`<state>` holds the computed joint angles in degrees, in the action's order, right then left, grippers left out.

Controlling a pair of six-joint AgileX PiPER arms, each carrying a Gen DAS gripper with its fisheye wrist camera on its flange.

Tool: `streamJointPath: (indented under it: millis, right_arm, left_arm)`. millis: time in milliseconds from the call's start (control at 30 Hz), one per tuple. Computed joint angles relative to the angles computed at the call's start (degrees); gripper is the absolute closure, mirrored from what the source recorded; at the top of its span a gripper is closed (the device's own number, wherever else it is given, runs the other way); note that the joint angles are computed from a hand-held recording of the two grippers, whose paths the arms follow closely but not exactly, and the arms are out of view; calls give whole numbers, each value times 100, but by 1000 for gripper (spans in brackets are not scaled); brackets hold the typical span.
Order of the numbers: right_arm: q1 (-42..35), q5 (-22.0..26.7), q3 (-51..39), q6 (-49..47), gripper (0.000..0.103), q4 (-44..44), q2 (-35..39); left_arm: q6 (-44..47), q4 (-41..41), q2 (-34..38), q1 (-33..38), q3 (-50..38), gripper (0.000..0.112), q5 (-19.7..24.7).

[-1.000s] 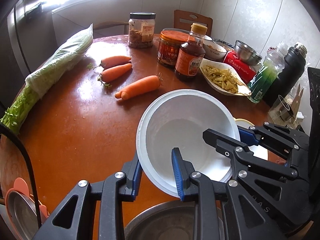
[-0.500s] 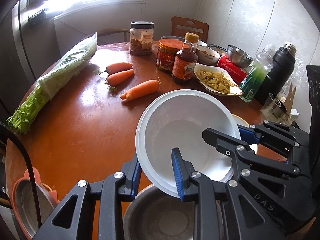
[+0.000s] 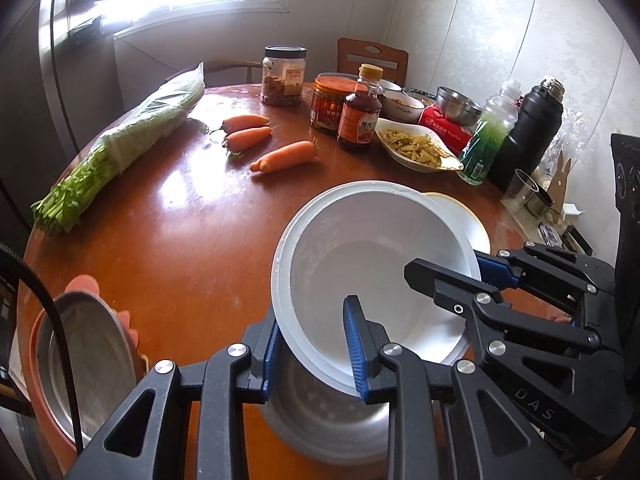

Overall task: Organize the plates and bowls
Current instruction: 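Carry the paper bowl with the left tool and lower it into the steel bowl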

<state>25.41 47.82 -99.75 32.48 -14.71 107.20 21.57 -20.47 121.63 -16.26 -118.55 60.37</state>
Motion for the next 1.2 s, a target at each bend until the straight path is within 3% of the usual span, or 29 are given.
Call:
streamJointPath:
  millis: [367,1200]
  right_arm:
    - [265,-73,429,323,81,-70,-184]
    - [297,-353,1096,469,80,165,-254]
  left_arm:
    - [362,-146,-494,116,1013,84,-335]
    - [499,-94,-543,36,1624,84,-651]
